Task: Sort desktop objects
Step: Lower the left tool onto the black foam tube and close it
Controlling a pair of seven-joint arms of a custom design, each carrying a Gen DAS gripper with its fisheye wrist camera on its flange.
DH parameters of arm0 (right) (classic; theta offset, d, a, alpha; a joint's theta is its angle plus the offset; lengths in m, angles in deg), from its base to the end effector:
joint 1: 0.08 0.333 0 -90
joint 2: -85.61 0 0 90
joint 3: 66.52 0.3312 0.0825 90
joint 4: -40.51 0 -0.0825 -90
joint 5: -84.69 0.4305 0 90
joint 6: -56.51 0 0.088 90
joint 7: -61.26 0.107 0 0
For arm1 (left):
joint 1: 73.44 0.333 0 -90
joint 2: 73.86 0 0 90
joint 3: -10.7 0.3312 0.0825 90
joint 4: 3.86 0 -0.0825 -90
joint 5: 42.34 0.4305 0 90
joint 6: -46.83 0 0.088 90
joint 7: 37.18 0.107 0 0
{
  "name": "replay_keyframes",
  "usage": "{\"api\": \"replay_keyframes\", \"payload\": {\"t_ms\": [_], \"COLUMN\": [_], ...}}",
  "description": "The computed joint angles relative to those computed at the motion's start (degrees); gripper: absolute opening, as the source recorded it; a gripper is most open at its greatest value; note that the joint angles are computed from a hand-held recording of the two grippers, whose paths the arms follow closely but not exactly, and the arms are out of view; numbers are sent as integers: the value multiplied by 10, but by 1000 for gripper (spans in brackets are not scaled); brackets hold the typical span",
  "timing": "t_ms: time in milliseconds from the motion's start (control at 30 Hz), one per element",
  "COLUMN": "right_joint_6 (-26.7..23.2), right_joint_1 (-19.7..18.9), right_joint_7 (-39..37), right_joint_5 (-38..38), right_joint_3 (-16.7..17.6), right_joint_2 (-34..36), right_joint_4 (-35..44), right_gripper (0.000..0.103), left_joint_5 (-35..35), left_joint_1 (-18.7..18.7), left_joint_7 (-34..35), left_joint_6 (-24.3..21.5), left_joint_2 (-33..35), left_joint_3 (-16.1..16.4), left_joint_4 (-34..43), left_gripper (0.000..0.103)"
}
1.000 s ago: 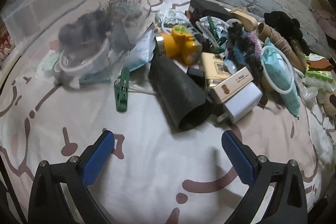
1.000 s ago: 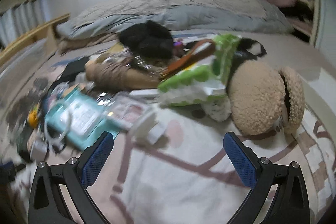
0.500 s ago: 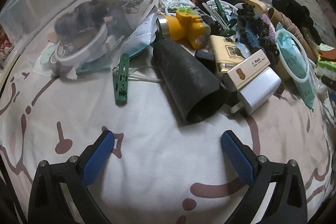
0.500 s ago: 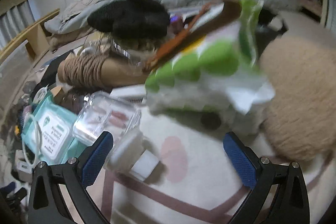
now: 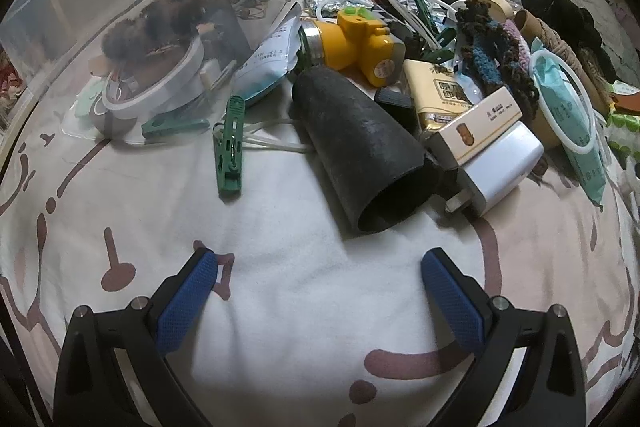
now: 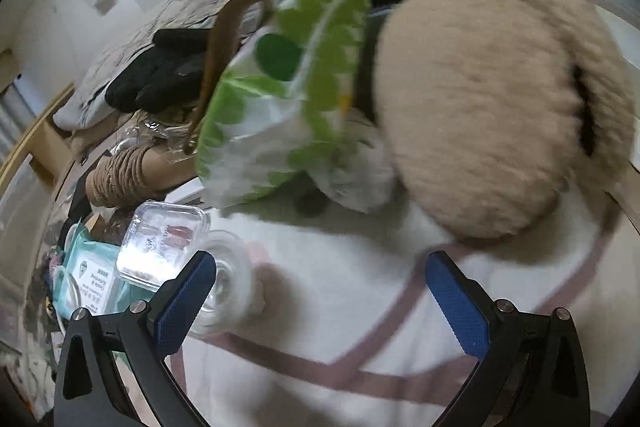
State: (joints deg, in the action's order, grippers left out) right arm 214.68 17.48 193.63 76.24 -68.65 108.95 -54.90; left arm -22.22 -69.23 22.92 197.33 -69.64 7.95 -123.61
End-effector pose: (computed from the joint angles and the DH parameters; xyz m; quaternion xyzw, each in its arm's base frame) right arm 0.7297 0.2119 0.4426 -0.5410 0.7689 -0.1463 0.3076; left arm 0.6355 0.0084 0.4276 -0.7732 0.5808 -0.1345 0.2162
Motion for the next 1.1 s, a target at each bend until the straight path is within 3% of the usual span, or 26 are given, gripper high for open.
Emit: {"api": "replay_keyframes", "payload": {"t_ms": [233, 433, 567, 667, 833, 967, 1100], "right_joint_6": [-70, 16, 1, -8, -59, -33, -15], "right_joint_1": [21, 17, 22, 9, 1, -13, -15], "right_joint_7": [13, 66, 121, 110, 66, 20, 8], "right_joint_5": [-64, -102, -126, -111, -76, -31, 2], "right_joint_3": [-9, -21, -35, -25, -5, 14, 19], "right_joint_2": [-41, -64, -49, -26, 2, -13, -37], "right_joint_4": [-28, -62, -38, -10, 31, 5, -34], "right_gripper": [103, 103, 103, 103, 103, 103, 103], "left_joint_5": [-10, -92, -127, -114, -56, -44, -102], "left_joint_1": [2, 13, 17, 15, 10, 10, 19], "left_joint_7": [6, 48, 54, 43, 17, 11, 62], "left_joint_6": [5, 41, 61, 64, 71, 80, 102], "left_joint_2": [1, -9, -9, -10, -1, 6, 4], "left_joint_3": [0, -1, -1, 0, 6, 7, -1], "left_joint_4": [-2, -16, -19, -17, -5, 1, -5], "left_gripper": [103, 103, 101, 101, 79, 64, 37]}}
